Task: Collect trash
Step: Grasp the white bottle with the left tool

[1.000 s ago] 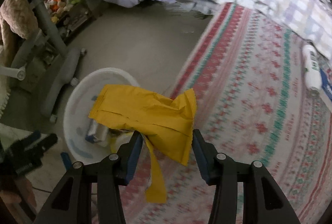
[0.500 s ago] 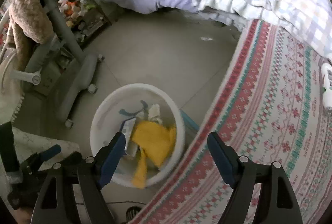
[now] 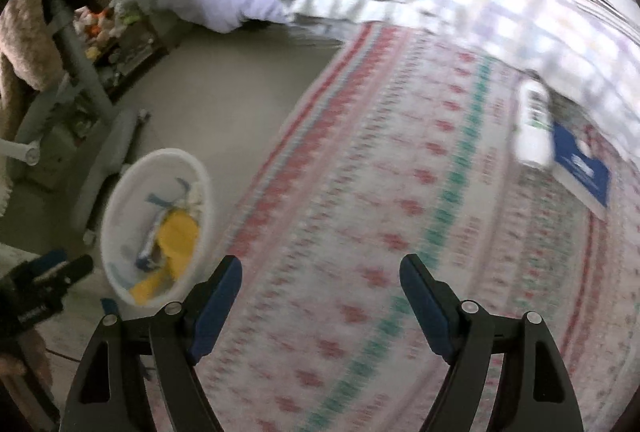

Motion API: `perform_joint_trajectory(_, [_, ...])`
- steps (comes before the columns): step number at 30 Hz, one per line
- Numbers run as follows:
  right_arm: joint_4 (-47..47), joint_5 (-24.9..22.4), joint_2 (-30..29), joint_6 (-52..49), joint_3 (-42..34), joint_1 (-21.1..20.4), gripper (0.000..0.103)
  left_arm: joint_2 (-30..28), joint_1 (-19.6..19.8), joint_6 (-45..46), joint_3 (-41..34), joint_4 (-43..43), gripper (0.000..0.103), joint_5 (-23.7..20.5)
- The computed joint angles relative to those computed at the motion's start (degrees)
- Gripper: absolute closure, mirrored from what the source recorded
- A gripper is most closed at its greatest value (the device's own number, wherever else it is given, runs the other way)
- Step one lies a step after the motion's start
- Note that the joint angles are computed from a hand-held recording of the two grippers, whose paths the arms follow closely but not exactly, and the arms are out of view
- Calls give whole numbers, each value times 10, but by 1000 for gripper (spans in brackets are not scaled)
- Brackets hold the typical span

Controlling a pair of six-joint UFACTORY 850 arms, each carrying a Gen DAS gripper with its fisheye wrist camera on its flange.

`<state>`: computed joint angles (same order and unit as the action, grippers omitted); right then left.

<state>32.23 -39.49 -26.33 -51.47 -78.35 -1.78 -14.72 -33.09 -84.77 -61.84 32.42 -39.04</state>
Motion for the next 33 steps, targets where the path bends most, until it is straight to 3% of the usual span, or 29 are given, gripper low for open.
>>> perform_joint_trajectory(16, [11,-14,-25,-28,-49,-109,20,-83,-37,20,-110,0,12,6])
perform_joint_trajectory(23, [66,-17,-52,-65,-72,-151,20,-124,-51,28,-163,-1,12,-4])
perform_joint_trajectory(33, [87,-26,-112,-21,-164,-191,20,-229,-59,111,-306,-45,12,-8])
